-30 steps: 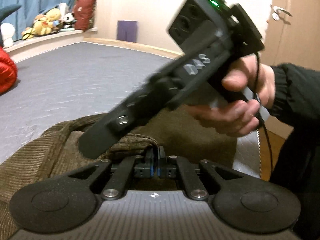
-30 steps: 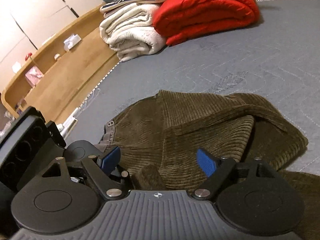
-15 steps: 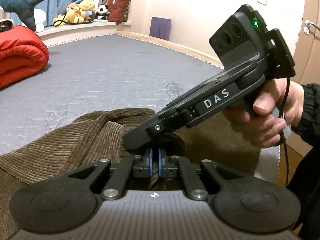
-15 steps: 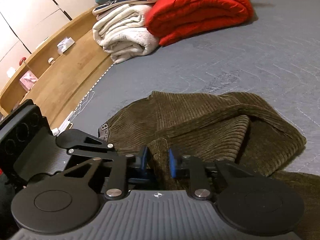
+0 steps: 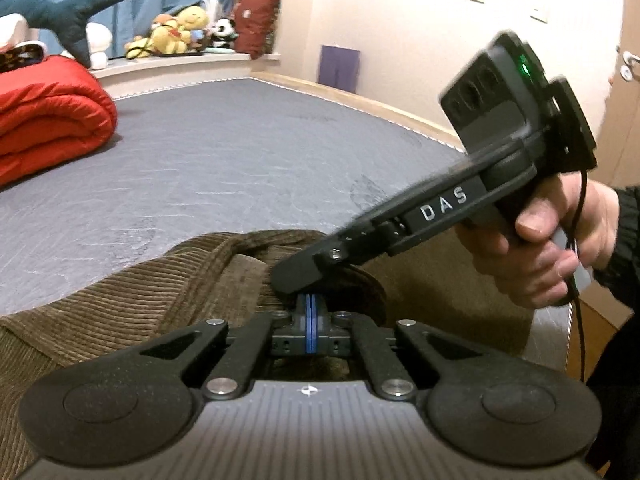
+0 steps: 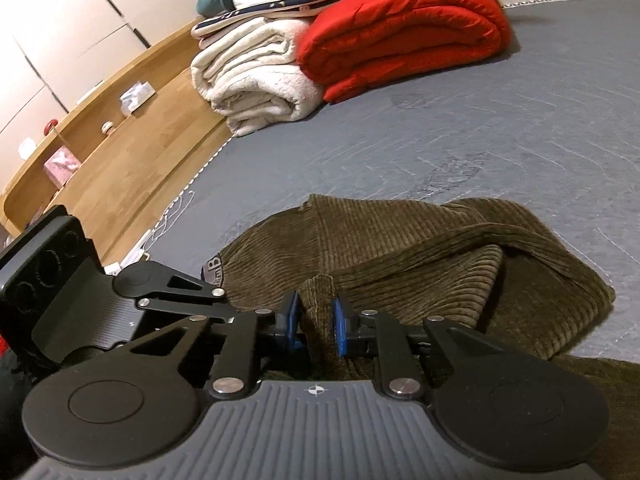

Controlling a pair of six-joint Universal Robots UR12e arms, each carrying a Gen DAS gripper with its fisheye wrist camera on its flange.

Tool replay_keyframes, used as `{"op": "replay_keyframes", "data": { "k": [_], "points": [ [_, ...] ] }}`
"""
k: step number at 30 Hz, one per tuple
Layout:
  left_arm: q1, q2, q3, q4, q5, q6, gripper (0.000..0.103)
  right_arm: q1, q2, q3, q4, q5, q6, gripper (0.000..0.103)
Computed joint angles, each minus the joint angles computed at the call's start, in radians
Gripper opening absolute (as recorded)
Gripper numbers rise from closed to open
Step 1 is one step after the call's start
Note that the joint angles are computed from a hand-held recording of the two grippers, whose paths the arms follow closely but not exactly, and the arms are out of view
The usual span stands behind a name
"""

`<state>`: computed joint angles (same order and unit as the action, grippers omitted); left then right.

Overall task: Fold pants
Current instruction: 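Lift the pant leg with the left tool and fold it over the other leg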

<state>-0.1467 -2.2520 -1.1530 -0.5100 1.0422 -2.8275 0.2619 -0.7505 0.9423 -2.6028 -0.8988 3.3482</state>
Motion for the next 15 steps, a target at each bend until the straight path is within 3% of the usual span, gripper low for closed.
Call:
{"op": "replay_keyframes", "data": {
  "k": [3, 4, 6, 8, 10, 12, 13, 15],
  "points": [
    [0.001, -0.003, 0.018, -0.031, 0.047, -0.068, 0.0, -0.003, 0.001, 0.005, -0.016, -0.025, 0.047, 0.024],
    [-0.001, -0.004, 0.033, -0.077, 0.091, -0.118, 0.0, -0.003, 0.001, 0.008, -0.019, -0.04, 0.064, 0.024],
    [0.003, -0.013, 0.084, -0.259, 0.16, -0.284, 0.0, -0.003, -0.002, 0.014, -0.011, -0.087, 0.09, 0.029],
    [0.024, -0.018, 0.097, -0.351, 0.126, -0.43, 0.002, -0.002, -0.002, 0.018, -0.004, -0.127, 0.115, 0.038],
    [0.05, -0.019, 0.091, -0.382, 0.054, -0.555, 0.019, 0.0, -0.001, 0.018, 0.012, -0.161, 0.123, 0.041],
    [0.073, -0.013, 0.069, -0.354, -0.003, -0.673, 0.075, 0.0, 0.002, 0.02, 0.02, -0.177, 0.128, 0.042],
    [0.084, -0.01, 0.061, -0.333, -0.029, -0.723, 0.083, 0.001, 0.004, 0.018, 0.026, -0.179, 0.131, 0.042],
    [0.103, -0.007, 0.045, -0.295, -0.079, -0.802, 0.087, 0.006, 0.013, 0.006, 0.052, -0.185, 0.126, 0.043]
  ]
}}
